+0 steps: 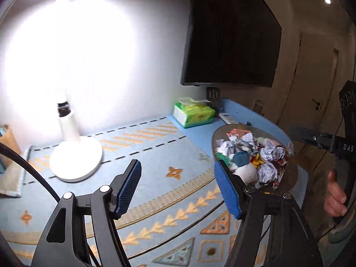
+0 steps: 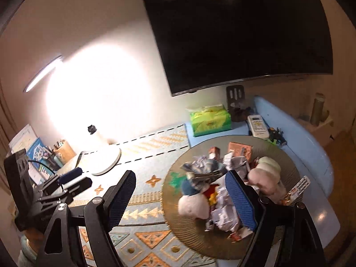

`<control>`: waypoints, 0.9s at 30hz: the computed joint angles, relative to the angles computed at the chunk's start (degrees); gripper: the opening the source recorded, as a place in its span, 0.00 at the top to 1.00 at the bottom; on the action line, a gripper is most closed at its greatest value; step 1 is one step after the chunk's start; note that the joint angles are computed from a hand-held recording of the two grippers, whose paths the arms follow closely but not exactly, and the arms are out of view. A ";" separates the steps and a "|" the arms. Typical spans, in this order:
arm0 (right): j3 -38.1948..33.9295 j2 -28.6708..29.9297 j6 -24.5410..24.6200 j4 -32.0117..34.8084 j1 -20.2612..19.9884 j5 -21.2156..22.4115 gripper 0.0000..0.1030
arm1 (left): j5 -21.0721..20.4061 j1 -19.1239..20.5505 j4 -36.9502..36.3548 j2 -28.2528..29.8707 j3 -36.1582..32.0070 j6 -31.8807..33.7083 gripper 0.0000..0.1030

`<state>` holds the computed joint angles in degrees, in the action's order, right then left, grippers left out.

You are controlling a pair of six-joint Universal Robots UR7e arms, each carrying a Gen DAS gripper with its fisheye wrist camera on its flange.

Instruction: Organize objects

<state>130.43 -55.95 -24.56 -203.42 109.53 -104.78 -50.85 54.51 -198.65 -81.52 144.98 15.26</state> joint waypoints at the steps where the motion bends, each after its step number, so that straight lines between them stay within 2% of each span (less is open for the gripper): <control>1: 0.79 0.73 0.36 -0.37 0.60 0.61 0.21 | 2.53 -0.90 2.03 -3.90 1.36 0.75 0.36; 4: 2.08 4.21 0.75 -1.03 2.68 1.49 0.21 | 9.08 -3.33 12.98 -17.93 4.44 1.40 0.35; 6: 2.03 7.80 1.03 -3.21 4.84 -0.22 0.21 | 12.01 -4.49 23.36 -28.73 5.78 -0.42 0.29; 9: 1.05 12.26 1.26 -3.37 7.10 -0.45 0.21 | 16.14 -5.67 34.87 -41.50 7.67 -3.51 0.27; 11: -0.21 14.93 1.86 -2.46 8.14 -1.01 0.21 | 15.87 -3.99 40.63 -47.02 8.41 -5.66 0.27; 13: -1.71 17.58 2.32 -1.70 8.60 -1.60 0.21 | 12.49 -0.22 42.13 -49.51 9.34 -5.40 0.27; 14: -2.46 19.08 2.11 -1.85 8.76 -2.10 0.21 | 10.26 2.40 40.70 -49.23 9.90 -4.51 0.27; 16: -4.17 22.41 1.50 -2.09 9.22 -4.32 0.21 | 6.82 8.08 33.69 -44.55 10.99 -3.16 0.27; 18: -6.39 26.82 -0.11 -3.80 9.91 -8.58 0.21 | 2.46 14.05 22.54 -37.13 11.94 -1.53 0.27; 21: -9.56 32.58 -3.73 -6.87 10.52 -13.65 0.21 | -0.37 20.35 10.01 -24.87 11.10 -4.71 0.27; 24: -12.16 36.05 -6.80 -8.79 10.85 -16.65 0.21 | 1.73 22.35 5.40 -15.99 9.15 -8.85 0.27; 27: -13.67 36.57 -6.08 -6.70 9.97 -16.92 0.21 | 8.20 21.20 0.49 -8.78 8.15 -10.66 0.27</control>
<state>116.76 -19.38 -30.64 -210.12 119.51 -121.70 -42.64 75.71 -198.15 -90.30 153.12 4.60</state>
